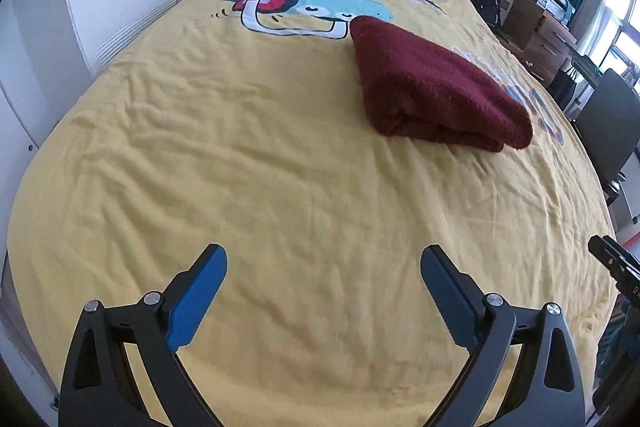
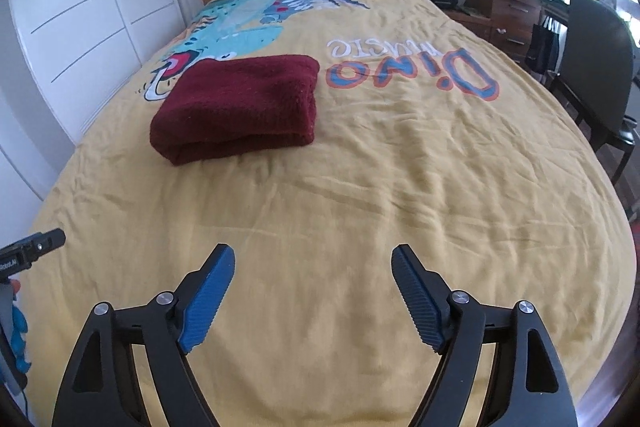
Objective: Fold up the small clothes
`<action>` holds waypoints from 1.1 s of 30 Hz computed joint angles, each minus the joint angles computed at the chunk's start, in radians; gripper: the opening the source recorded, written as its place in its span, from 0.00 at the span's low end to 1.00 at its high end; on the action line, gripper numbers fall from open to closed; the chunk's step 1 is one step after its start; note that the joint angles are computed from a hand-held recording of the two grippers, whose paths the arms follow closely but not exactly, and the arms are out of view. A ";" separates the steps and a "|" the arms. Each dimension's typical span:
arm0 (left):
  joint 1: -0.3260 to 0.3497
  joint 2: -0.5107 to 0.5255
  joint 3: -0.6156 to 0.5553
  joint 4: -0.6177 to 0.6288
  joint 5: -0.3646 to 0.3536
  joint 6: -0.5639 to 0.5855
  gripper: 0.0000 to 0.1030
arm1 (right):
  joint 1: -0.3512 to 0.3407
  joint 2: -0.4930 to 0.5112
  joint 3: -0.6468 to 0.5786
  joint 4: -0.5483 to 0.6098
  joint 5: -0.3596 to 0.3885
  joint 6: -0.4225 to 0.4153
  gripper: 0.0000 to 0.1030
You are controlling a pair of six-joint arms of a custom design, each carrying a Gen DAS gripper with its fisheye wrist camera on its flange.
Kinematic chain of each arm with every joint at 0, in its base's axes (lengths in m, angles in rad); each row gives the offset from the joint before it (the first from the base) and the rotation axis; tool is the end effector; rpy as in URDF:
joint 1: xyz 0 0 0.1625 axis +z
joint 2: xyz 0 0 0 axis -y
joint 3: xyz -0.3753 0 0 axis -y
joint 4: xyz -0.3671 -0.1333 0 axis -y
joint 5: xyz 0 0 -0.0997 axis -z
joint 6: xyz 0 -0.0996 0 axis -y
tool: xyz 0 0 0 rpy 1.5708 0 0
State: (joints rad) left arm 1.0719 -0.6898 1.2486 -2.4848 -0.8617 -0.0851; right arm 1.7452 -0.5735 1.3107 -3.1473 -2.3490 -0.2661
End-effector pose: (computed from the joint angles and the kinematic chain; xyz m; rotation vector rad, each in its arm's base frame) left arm -0.1707 -0.7275 0.1705 0.3476 2.4565 -0.6893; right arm 0.1850 -0.6847 0.1462 0.0869 -2.2091 0.9284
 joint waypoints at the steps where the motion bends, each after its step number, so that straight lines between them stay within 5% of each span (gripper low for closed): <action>1: 0.001 -0.008 0.015 -0.003 -0.004 -0.004 0.93 | 0.002 -0.001 0.008 -0.011 -0.004 -0.003 0.83; 5: -0.005 -0.033 0.072 -0.044 0.009 0.001 0.93 | 0.008 -0.003 0.039 -0.061 -0.024 -0.017 1.00; 33: -0.051 -0.027 0.178 -0.247 0.102 0.059 0.93 | 0.053 0.036 0.096 -0.351 -0.121 -0.191 1.00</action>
